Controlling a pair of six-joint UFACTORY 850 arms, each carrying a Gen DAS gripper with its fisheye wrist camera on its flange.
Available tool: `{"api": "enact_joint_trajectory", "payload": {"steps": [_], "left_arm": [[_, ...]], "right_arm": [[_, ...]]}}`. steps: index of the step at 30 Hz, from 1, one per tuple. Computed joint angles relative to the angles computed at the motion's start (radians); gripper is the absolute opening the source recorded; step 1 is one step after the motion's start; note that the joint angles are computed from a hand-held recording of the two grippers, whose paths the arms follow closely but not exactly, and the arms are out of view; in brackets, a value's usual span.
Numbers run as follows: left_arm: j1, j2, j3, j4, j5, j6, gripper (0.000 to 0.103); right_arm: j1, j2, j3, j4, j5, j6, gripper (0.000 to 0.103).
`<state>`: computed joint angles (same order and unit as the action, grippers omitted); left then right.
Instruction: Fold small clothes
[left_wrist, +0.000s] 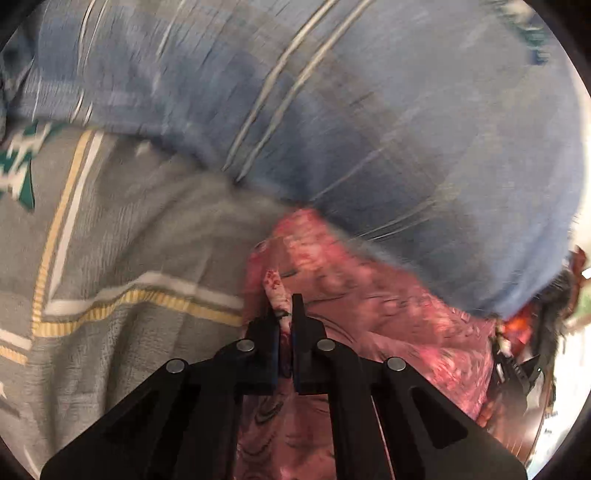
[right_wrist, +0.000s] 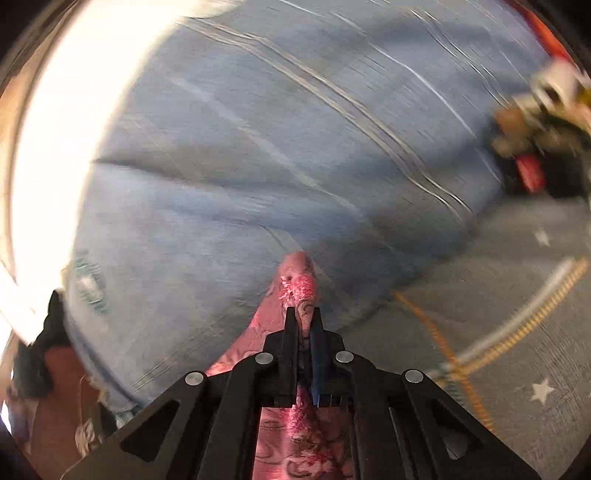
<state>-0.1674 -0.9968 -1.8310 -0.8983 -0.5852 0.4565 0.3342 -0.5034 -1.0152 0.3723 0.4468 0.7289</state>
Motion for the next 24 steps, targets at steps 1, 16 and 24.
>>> {"api": "enact_joint_trajectory", "payload": {"steps": [1,16,24], "left_arm": [[0.003,-0.003,-0.013,0.029,-0.01,-0.049,0.003],[-0.049,0.289,0.428,-0.191,0.185,0.458,0.022],[0.082,0.465,0.684,-0.552,-0.009,0.762,0.057]], "right_arm": [[-0.011,-0.026,-0.027,-0.027,-0.086,0.041,0.005],[0.184,0.068,0.105,0.137,-0.001,-0.263,0.032],[0.289,0.301,0.404,0.15,0.229,0.042,0.049]]}}
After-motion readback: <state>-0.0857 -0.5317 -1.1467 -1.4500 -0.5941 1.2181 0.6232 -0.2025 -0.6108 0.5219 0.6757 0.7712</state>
